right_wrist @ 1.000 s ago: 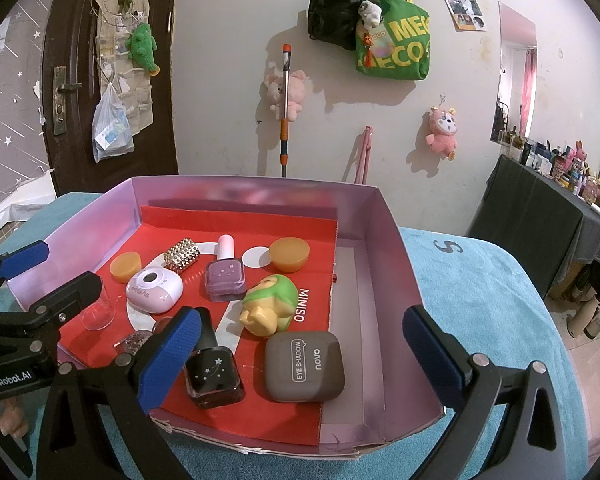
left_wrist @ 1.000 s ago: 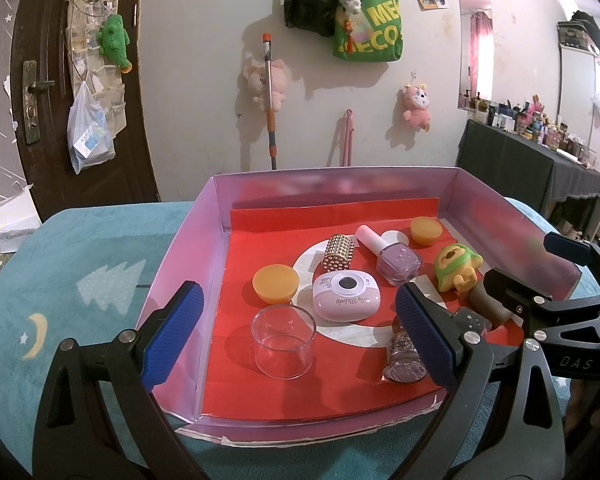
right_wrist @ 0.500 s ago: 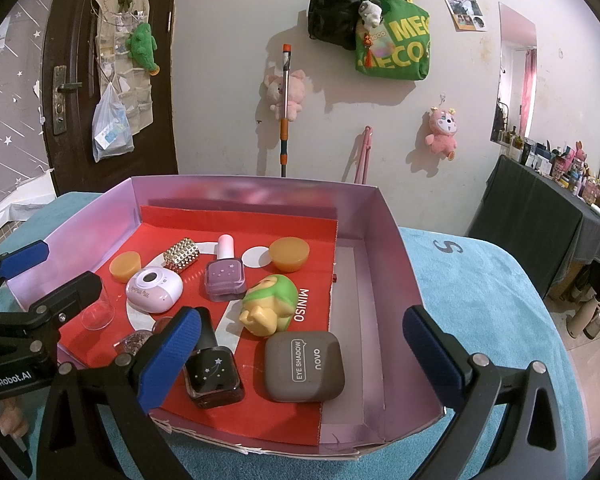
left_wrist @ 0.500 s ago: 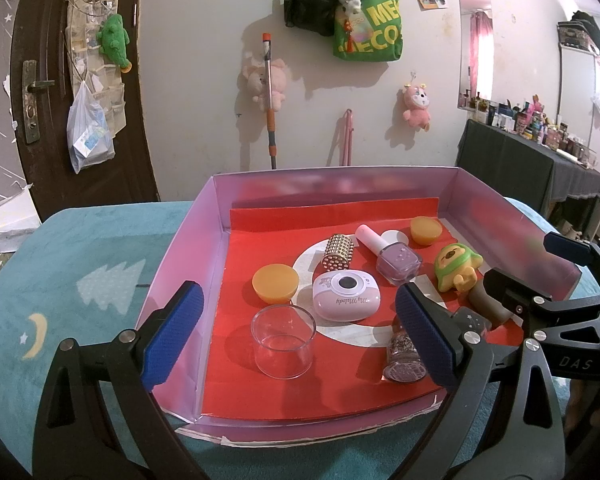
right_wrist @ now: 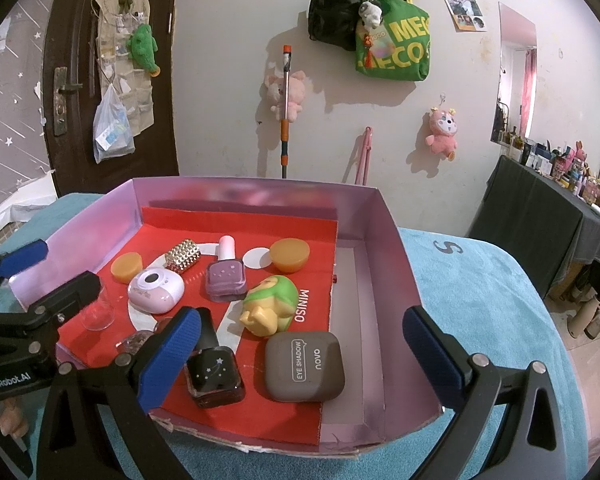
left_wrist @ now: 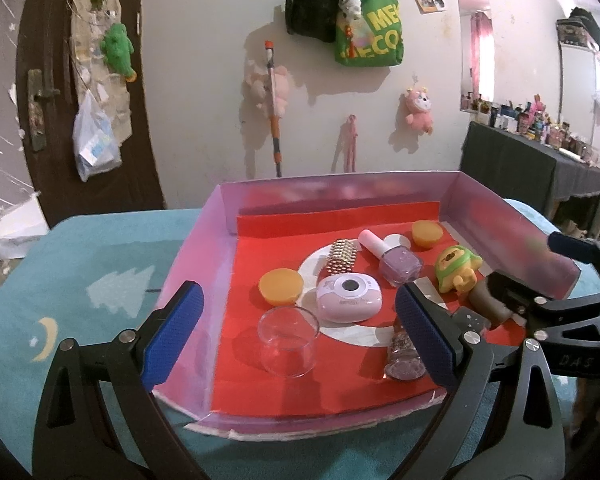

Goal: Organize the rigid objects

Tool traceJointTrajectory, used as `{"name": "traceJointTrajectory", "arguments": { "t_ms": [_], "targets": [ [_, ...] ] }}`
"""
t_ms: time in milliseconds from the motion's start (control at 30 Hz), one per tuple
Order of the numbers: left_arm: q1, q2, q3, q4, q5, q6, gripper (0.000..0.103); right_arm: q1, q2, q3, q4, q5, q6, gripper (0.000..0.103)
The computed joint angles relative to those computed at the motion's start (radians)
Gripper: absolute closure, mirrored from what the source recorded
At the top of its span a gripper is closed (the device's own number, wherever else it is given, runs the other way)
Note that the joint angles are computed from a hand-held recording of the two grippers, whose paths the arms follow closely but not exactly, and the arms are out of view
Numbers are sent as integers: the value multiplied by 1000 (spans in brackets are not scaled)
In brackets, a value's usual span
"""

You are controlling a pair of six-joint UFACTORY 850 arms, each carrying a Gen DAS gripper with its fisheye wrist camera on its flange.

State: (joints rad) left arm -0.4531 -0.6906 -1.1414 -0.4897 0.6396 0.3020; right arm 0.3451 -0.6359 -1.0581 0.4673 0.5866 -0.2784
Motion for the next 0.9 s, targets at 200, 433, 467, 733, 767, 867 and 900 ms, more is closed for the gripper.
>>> {"name": "traceJointTrajectory", "arguments": {
  "t_ms": [200,433,467,733,767,867,900],
  "targets": [
    [-15,79,98,6,26,-32,5,20,84,93,24,41,-11,0],
    [-36,167,214,18,-54,-85,5,59,214,241,32,44,11,0],
    [-36,170,221,27,-76,-96,5,65,224,257,39,35,9,0],
    [-51,140,231,-34,-242,-79,5,95,187,279,209,-110,-92,0],
    [-49,133,227,-35,-263,-86,5,94,180,277,224,-122,-97,0],
    [-48,113,215,-94,-287,-53,5,89,163,273,249,-145,-104,0],
    [-46,106,212,-114,-293,-40,5,88,157,269,275,-150,-120,0]
  ]
}}
